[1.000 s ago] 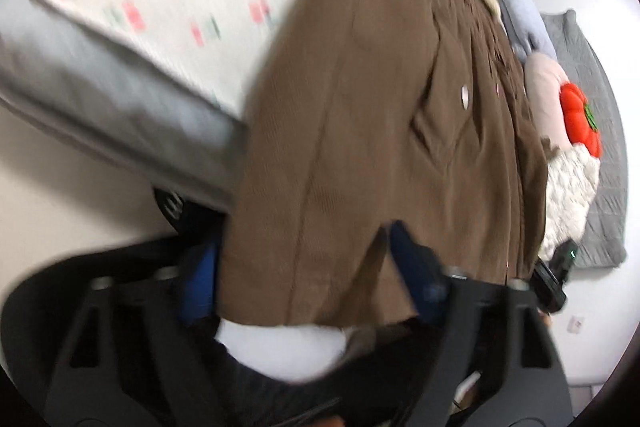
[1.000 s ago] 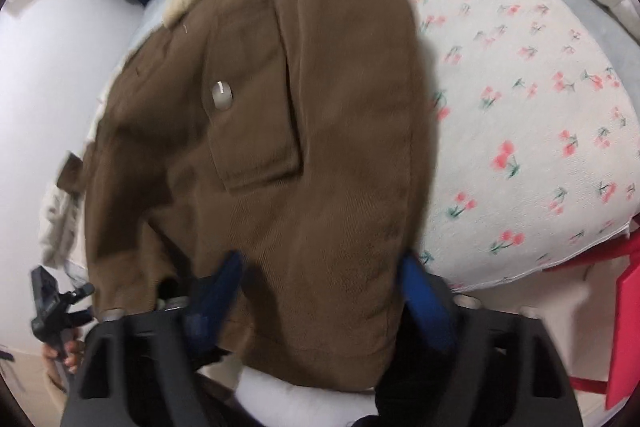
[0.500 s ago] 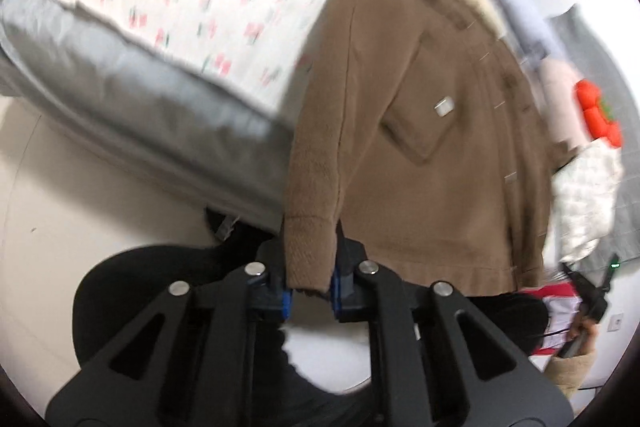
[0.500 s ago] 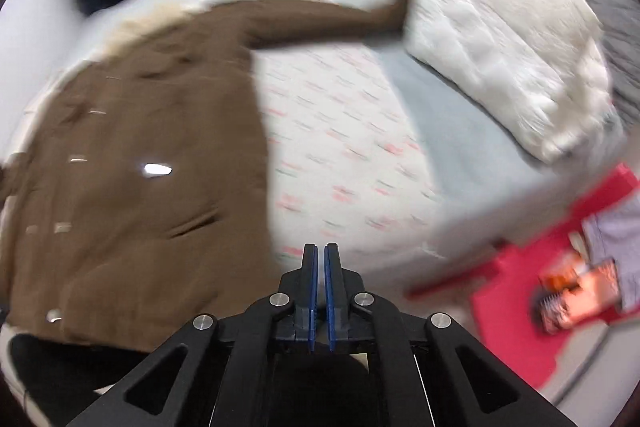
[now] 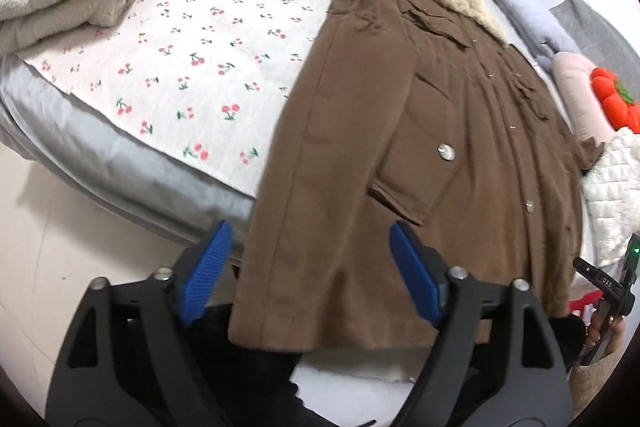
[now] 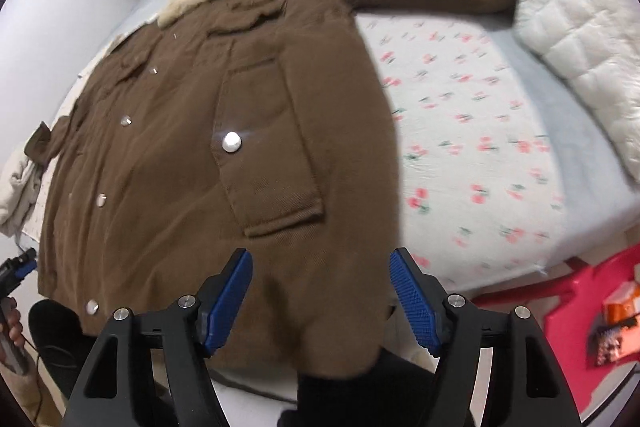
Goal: Fold large clothes
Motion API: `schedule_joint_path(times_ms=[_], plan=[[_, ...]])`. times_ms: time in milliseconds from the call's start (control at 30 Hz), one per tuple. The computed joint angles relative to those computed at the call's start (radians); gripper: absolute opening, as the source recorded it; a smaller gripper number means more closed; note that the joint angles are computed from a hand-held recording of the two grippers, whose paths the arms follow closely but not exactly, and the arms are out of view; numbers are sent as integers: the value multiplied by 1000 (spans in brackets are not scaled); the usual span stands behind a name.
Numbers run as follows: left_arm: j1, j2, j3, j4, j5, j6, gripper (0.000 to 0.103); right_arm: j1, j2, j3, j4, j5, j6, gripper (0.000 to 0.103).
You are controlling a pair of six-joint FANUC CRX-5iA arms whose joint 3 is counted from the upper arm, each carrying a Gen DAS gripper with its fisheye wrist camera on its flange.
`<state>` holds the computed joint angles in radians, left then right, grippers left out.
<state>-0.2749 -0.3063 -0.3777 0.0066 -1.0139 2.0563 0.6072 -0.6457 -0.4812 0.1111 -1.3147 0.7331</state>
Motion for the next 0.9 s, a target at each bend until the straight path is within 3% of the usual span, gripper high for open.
schedule_joint_path(times_ms=[67,133,300,433,533,700,767,867,900], plan=[[-4,38,42,-33,-37,22,82,-34,76,13,-31,-23,44,75],[18,16,45,-53,-20,24,82,-63,139,53,-47,-90,16,77],[87,31,138,-155,-33,56,84,4,142,88,54,-121,-14,79],[108,96,265,-343,-42,145,84,8,180,148,81,-95,-13,80],[136,181,370,-464,-24,162,84,9,229,198,89,-80,16,80],[204,388,572,-533,-87,149,84,6,301,272,101,-39,48,80],[241,455,629,-507,-110,120,83,-9,329,294,96,-19,73,80],[231,532,707,-561,-176,116,63,-21,359,308,103,-9,93,81],[218,550,729,-592,-197,108,29,-33,373,313,100,-7,98,81]])
